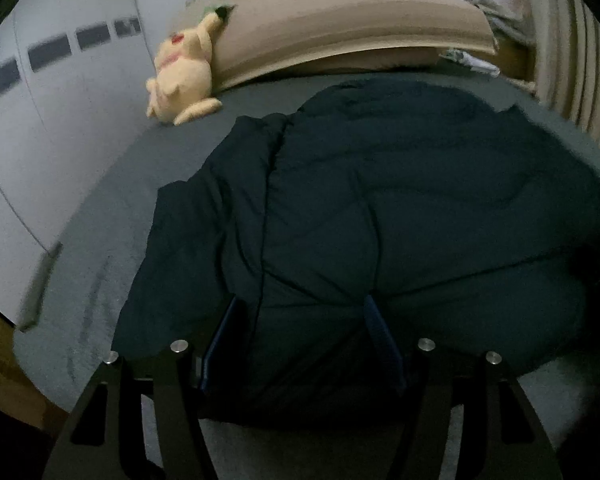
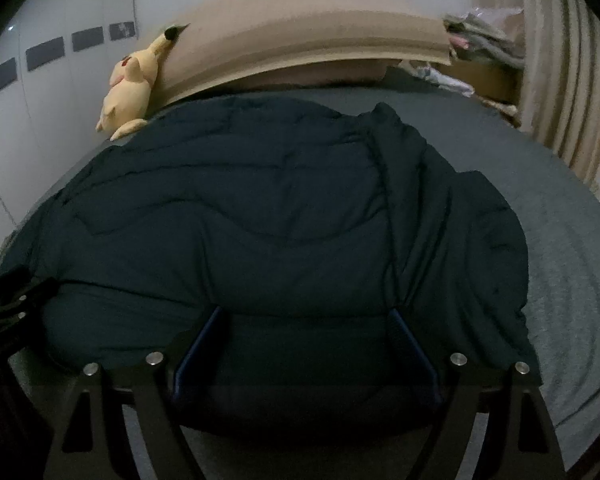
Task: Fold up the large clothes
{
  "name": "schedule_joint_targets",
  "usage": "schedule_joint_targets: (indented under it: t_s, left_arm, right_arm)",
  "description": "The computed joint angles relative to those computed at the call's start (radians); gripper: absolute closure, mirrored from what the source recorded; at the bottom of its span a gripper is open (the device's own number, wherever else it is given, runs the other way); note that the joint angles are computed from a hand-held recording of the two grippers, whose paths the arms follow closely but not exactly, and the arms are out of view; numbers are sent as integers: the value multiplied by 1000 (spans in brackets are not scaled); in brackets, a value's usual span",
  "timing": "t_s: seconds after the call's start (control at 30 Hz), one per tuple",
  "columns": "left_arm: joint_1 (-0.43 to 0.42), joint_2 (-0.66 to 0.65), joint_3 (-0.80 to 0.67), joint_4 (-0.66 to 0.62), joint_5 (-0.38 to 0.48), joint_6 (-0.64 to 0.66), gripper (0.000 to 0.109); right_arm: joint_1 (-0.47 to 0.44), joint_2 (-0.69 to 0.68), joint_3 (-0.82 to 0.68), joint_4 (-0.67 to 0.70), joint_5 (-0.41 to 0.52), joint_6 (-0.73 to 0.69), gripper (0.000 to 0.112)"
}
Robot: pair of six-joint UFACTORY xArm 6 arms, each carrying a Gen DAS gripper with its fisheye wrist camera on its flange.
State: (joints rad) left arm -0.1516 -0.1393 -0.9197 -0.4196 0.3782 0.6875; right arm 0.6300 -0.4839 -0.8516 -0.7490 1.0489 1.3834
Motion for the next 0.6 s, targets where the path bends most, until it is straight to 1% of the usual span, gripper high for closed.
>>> schedule_joint_targets:
  t_s: [0.07, 0.1, 0.13, 0.17, 0.23, 0.27, 0.3, 0.33, 0.37, 0.43, 0.5, 0.53, 0.6]
  left_arm:
    - [58, 19, -101, -165, 167, 102, 44]
    - [85, 30, -141, -235, 210, 137, 44]
    - [107, 46, -178, -275, 249, 154, 42]
    - [147, 90, -257, -324, 319, 154, 41]
    - [202, 192, -402, -357, 439, 105, 39]
    - [222, 244, -469, -369, 492, 83, 39]
    - [248, 327, -574, -369, 581, 42, 39]
    - [263, 401, -669, -336, 656, -13, 39]
    - [274, 450, -731, -329, 711, -45, 39]
    - [309, 527, -818, -375, 806, -75, 39]
    - [342, 554, -838, -422, 867, -80, 39]
    - [354, 551, -828, -449, 881, -64, 39]
    - [363, 546, -810, -468, 900, -43, 38]
  right_arm:
    - [-35, -70, 33, 45, -84, -30, 26]
    - [-59, -126, 58, 56, -138, -37, 26]
    - [-79, -165, 67, 60, -159, -45, 26]
    - [-103, -198, 75, 65, -176, -53, 26]
    - [-208, -272, 101, 136, -249, -103, 21]
    - [-262, -293, 116, 184, -286, -135, 21]
    - [-335, -315, 137, 260, -333, -191, 21]
    - [-404, -326, 155, 352, -368, -263, 21]
    - [-463, -332, 172, 440, -383, -325, 21]
    - [-578, -374, 253, 622, -433, -402, 21]
    - [-639, -436, 347, 831, -477, -470, 21]
    - [-652, -484, 408, 927, -515, -507, 21]
    - [-652, -531, 462, 1014, -523, -564, 21]
